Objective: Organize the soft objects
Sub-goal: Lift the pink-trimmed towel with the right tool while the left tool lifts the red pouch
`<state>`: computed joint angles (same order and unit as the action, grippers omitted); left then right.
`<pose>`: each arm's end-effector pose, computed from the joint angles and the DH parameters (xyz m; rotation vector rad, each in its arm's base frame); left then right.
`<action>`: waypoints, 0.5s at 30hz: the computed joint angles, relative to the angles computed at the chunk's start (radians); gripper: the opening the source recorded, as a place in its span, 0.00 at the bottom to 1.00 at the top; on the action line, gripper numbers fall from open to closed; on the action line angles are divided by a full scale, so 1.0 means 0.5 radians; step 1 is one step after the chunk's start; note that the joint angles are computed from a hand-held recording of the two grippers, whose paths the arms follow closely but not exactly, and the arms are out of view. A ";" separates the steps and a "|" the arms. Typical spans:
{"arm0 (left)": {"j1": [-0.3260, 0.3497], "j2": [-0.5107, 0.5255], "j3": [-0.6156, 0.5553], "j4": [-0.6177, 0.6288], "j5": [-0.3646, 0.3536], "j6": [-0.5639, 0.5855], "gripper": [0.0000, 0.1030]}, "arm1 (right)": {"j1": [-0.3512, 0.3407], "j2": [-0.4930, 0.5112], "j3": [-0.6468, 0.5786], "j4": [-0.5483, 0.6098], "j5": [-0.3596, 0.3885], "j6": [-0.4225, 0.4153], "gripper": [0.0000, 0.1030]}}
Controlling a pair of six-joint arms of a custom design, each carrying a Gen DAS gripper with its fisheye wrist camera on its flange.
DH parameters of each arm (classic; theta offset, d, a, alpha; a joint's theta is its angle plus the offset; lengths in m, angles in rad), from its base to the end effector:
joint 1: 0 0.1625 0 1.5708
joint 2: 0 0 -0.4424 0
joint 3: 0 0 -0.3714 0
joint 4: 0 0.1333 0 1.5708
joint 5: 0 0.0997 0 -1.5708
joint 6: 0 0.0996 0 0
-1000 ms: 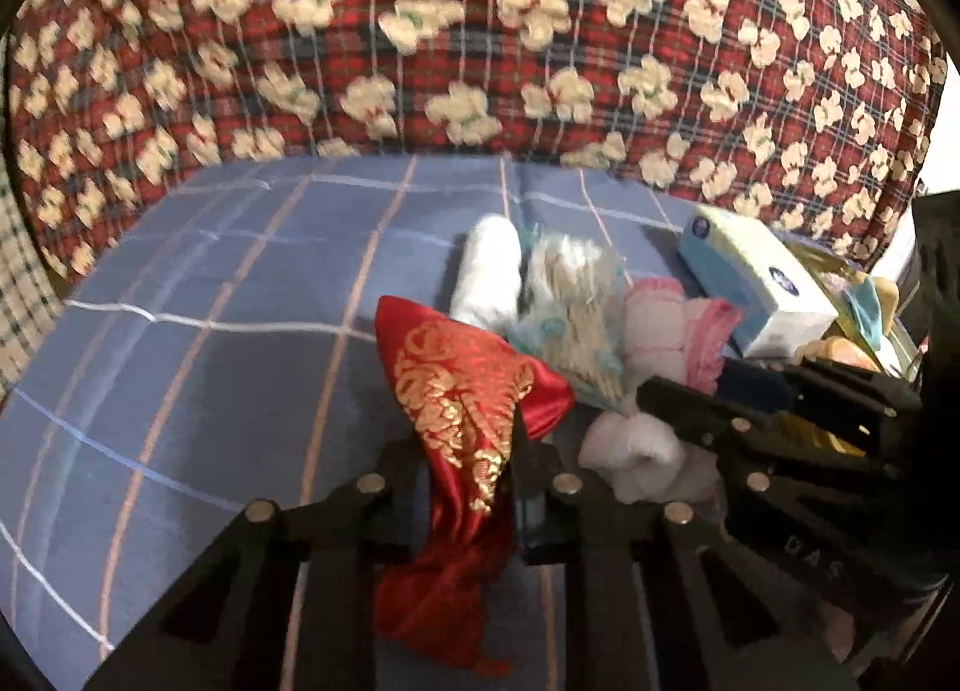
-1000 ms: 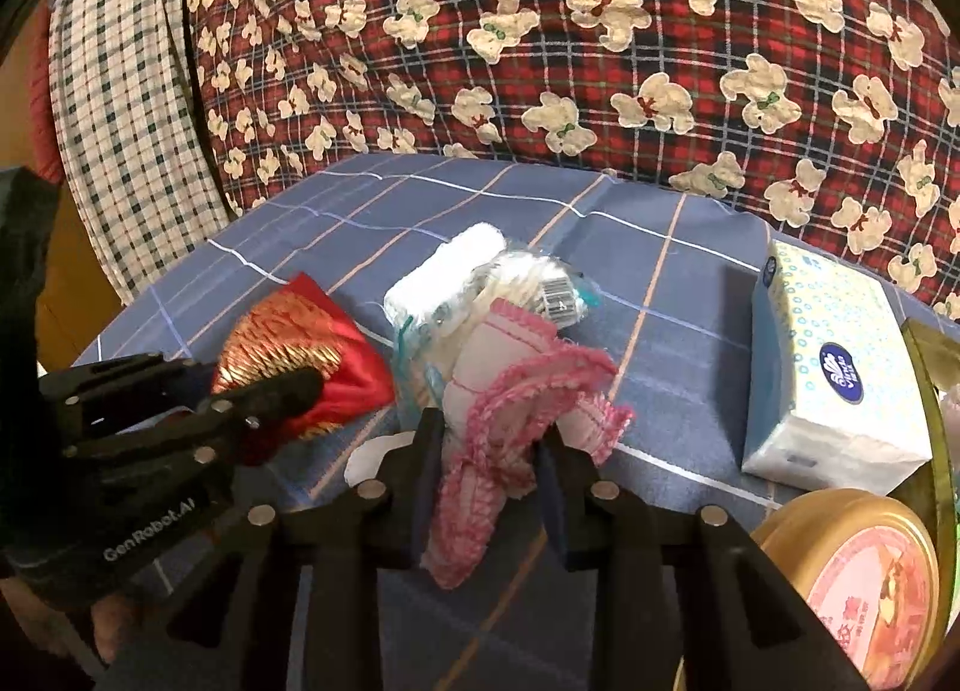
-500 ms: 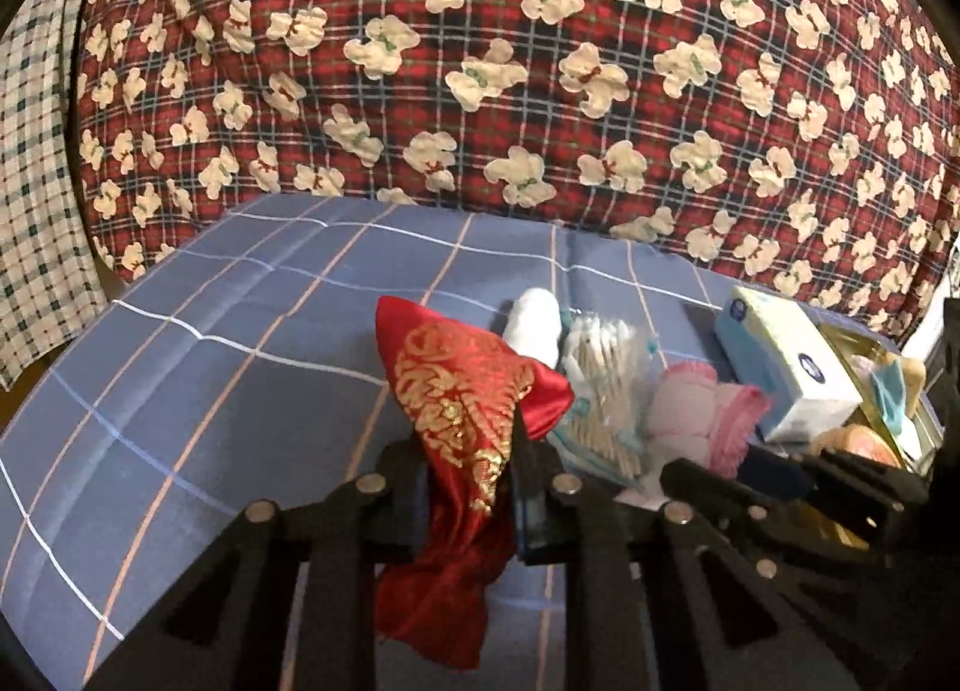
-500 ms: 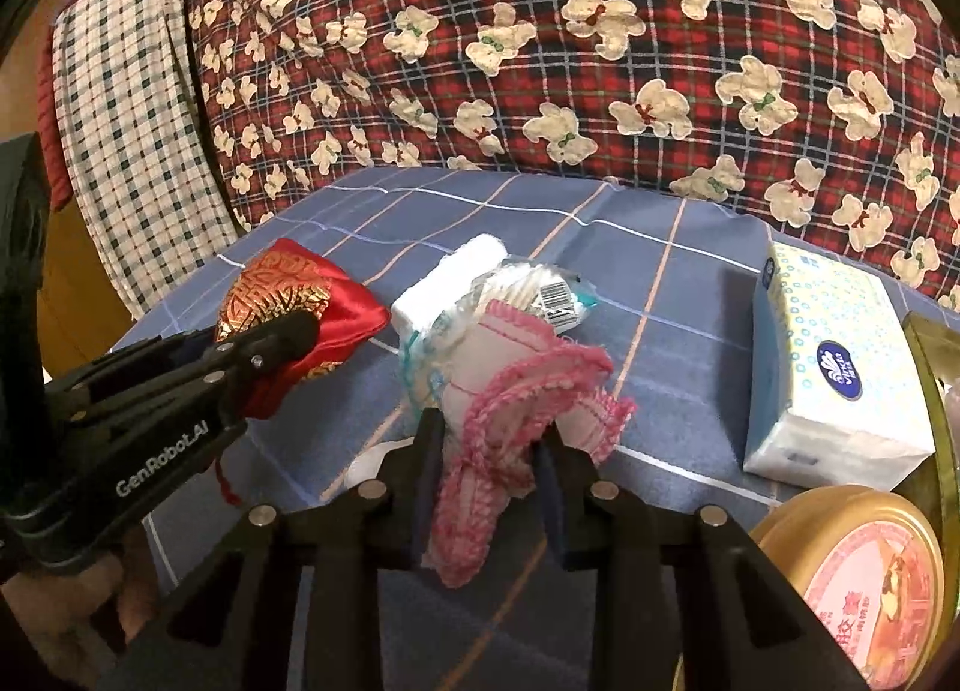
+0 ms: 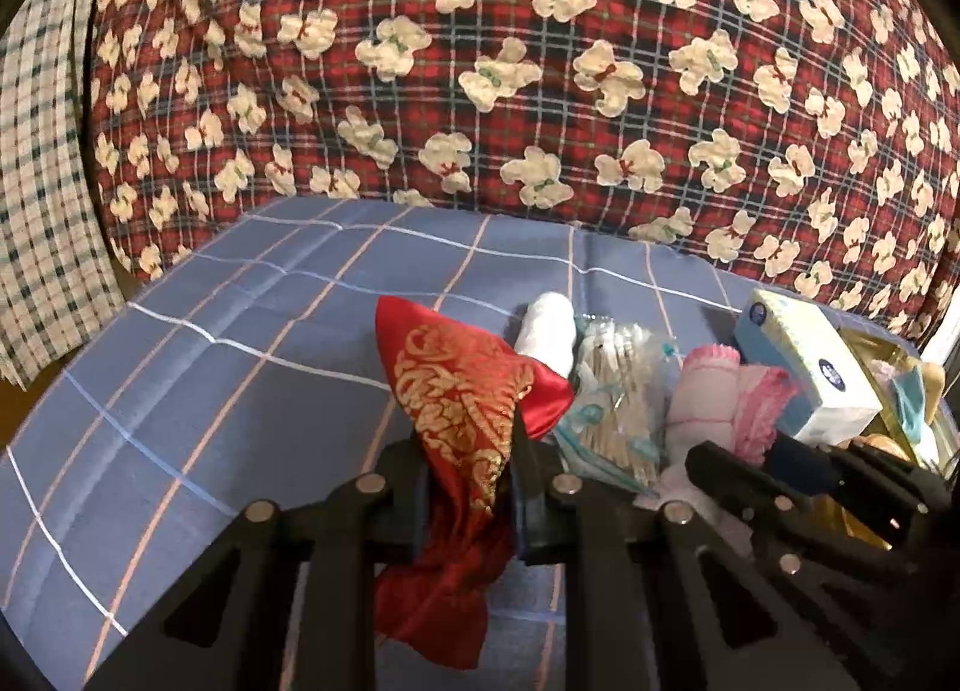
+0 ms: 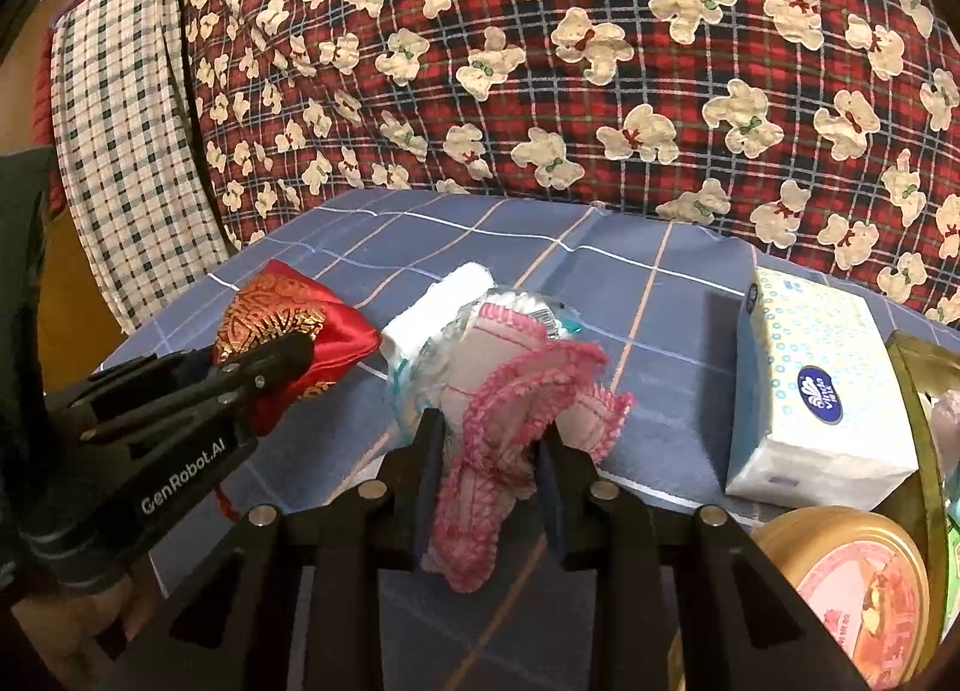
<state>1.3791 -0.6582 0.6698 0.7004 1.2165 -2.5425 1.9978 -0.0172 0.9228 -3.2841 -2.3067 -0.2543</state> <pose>0.0263 -0.7456 0.2923 0.7582 2.3380 -1.0098 0.3892 -0.6950 -0.1011 0.4077 -2.2744 1.0465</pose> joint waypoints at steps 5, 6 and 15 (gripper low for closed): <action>-0.014 -0.070 0.137 -0.139 -0.015 0.061 0.18 | 0.003 -0.005 0.030 -0.090 0.006 -0.030 0.31; -0.013 -0.079 0.150 -0.153 -0.011 0.062 0.18 | 0.004 -0.003 0.029 -0.102 0.006 -0.038 0.31; -0.015 -0.104 0.184 -0.188 -0.003 0.063 0.18 | 0.013 0.001 0.051 -0.217 0.008 -0.089 0.31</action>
<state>1.3716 -0.7101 0.7618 0.6066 1.2149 -2.5108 2.0040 -0.0168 0.9484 -3.3924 -2.3028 -0.2986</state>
